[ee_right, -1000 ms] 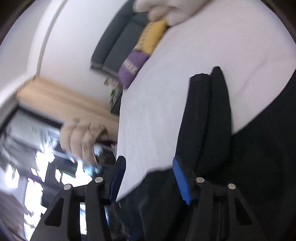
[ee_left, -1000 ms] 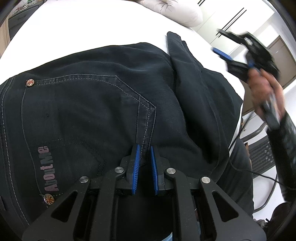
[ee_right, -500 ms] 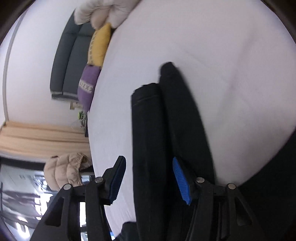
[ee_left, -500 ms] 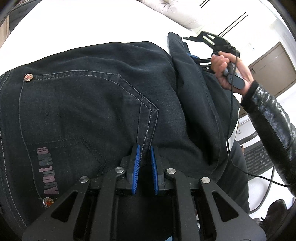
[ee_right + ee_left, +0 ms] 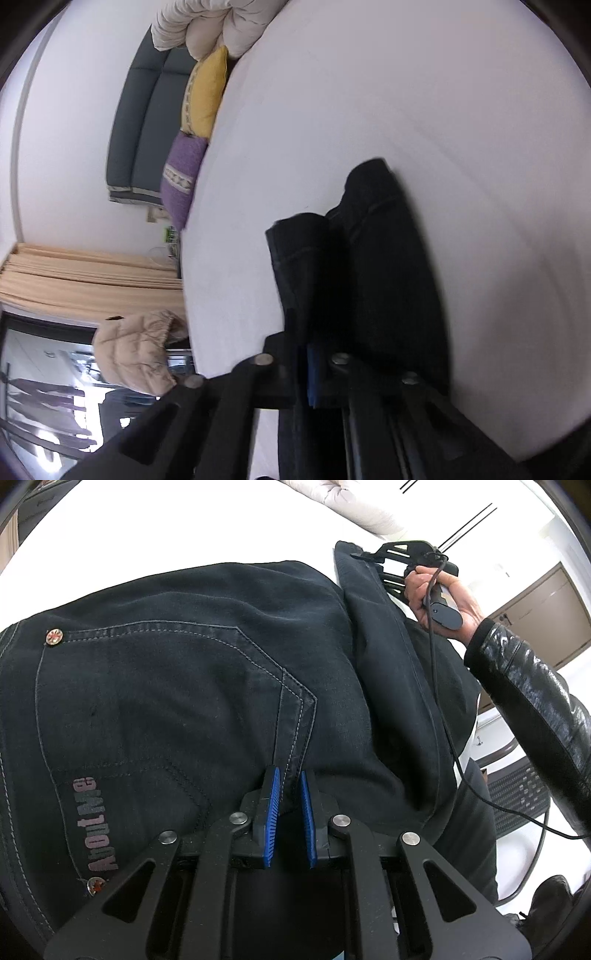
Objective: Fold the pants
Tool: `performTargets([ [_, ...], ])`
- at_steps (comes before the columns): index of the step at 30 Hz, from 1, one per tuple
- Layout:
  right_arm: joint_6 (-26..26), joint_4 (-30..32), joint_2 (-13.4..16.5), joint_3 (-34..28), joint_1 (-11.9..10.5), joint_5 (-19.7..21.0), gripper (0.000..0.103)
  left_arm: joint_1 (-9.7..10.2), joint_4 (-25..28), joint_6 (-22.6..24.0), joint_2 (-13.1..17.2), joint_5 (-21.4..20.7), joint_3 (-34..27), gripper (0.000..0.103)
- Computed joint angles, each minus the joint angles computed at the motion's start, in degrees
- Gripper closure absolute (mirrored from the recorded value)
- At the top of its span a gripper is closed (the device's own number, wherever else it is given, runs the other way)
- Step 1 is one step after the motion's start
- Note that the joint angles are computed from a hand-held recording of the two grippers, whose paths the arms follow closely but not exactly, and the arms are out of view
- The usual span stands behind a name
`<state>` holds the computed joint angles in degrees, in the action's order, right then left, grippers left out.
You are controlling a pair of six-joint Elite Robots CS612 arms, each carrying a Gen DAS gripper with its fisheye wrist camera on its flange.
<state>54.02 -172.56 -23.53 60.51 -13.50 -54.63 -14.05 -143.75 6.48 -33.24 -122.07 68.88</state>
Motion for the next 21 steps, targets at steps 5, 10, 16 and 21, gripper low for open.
performTargets([
  [5,-0.57,-9.76,-4.01,7.87,-1.24,-3.16,0.098,-0.45,-0.27,0.09,-0.26,1.58,0.15,0.091],
  [10,4.93,-25.08,-9.82,21.22,-4.27,-7.76,0.098,-0.96,-0.42,0.15,-0.69,3.43,0.44,0.091],
  [16,11.96,-38.33,-15.39,36.6,-7.8,-15.78,0.099,-1.55,-1.23,-0.99,-1.07,5.29,0.81,0.091],
  [21,17.75,-44.39,-15.98,43.04,-9.55,-19.66,0.099,-2.15,-2.13,-2.19,-1.53,7.2,1.48,0.091],
])
